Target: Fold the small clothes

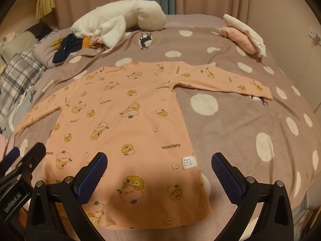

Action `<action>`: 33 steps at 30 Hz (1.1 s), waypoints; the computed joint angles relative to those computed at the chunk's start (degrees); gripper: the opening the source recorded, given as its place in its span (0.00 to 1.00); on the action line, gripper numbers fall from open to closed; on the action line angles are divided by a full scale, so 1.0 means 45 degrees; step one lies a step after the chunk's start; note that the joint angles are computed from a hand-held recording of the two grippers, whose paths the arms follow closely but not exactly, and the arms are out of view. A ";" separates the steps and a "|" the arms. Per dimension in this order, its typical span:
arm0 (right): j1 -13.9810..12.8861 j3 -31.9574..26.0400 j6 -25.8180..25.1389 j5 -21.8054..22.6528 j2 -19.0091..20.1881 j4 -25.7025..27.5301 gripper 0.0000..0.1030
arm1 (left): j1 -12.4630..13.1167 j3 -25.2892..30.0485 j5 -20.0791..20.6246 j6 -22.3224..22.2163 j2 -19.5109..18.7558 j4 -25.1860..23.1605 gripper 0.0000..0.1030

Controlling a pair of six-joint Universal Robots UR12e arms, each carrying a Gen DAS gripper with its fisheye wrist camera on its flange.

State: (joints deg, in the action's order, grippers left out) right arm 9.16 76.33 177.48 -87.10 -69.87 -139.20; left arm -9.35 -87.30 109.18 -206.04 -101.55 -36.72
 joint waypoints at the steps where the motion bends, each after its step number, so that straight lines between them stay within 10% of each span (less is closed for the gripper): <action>1: 0.0009 -0.0003 -0.0053 -0.0040 0.0003 0.0005 1.00 | -0.0015 0.0035 0.0013 0.0007 -0.0024 -0.0029 0.99; 33: 0.0086 -0.0043 -0.0372 -0.0327 0.0065 -0.0078 1.00 | 0.0023 -0.0002 0.0074 0.0090 -0.0032 -0.0032 0.99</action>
